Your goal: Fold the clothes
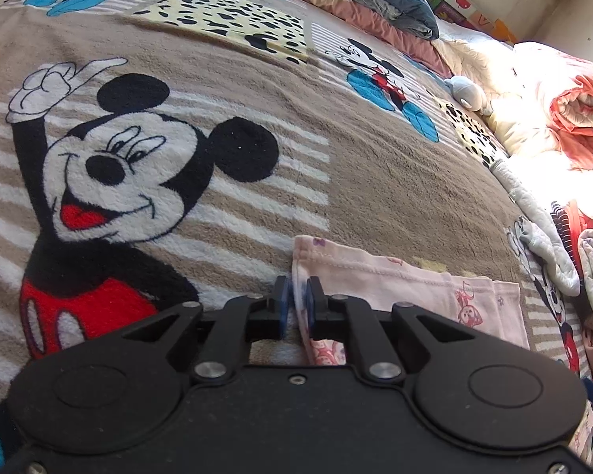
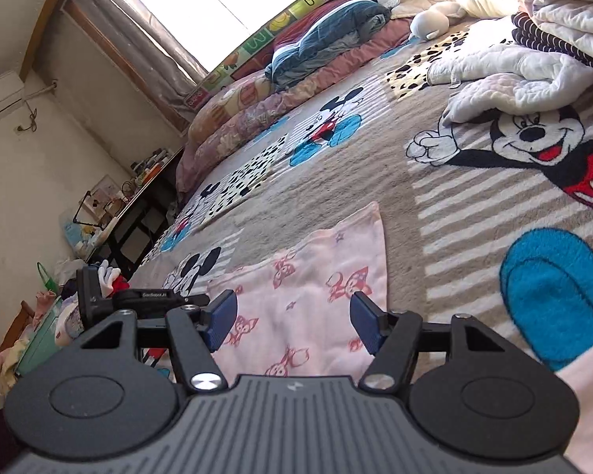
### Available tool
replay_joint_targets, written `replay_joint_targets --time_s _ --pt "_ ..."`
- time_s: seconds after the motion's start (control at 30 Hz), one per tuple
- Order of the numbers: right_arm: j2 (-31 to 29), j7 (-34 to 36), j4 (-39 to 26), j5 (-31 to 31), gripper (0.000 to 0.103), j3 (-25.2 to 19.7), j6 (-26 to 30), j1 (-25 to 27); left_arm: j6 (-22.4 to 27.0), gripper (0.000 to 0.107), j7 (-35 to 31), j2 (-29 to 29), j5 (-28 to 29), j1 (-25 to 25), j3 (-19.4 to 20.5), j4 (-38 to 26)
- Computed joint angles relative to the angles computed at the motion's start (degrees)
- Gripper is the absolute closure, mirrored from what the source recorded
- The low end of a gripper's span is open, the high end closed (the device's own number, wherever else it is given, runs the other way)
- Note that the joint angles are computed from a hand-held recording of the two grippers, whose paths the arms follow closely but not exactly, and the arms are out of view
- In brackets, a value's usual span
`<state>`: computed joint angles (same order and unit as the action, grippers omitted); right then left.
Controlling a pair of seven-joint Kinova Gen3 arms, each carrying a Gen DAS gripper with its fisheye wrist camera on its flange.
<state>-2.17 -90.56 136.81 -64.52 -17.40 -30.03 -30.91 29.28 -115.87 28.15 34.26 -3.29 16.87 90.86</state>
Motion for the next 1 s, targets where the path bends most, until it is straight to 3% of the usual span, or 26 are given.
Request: replay_joint_targets --time_s 0.13,0.3,0.47,0.67,0.73,0.77,0.87,1.0 --pt "4.42 -0.06 -5.2 8.7 0.039 1.37 9.32 10.56 1.53 0.1 -1.05 0.71 0.67 -0.85 0.59 -1.05" --pt "9.14 -4.49 -11.66 20.35 0.047 -2.05 20.96 23.83 3.3 0.1 -1.91 1.35 1.41 -1.2 0.43 -2.28" --pt "13.27 -14.02 -14.51 32.0 0.048 -9.54 22.11 34.6 4.5 0.1 -3.9 1.9 2.57 -1.94 0.63 -2.87" --pt "16.89 -23.66 -18.94 45.59 0.062 -1.57 27.27 28.51 5.39 0.1 -5.58 2.46 3.71 -2.14 0.44 -3.54" --pt "17.69 -24.6 -19.04 47.69 0.09 -2.79 26.7 29.34 5.39 0.1 -5.9 2.6 3.87 -1.96 0.35 -3.8" --pt "17.97 -25.4 -18.84 48.8 0.096 -3.8 26.03 30.13 5.26 0.1 -6.25 2.65 3.99 -1.9 0.44 -3.83" --pt "16.9 -26.49 -16.35 49.09 0.096 -0.47 21.52 26.4 2.62 0.107 -9.18 1.98 4.39 -1.76 1.49 -2.4" --pt "15.13 -29.2 -12.25 48.53 0.097 4.09 15.31 22.38 -1.94 0.107 -14.52 1.07 8.37 -4.12 4.8 0.54"
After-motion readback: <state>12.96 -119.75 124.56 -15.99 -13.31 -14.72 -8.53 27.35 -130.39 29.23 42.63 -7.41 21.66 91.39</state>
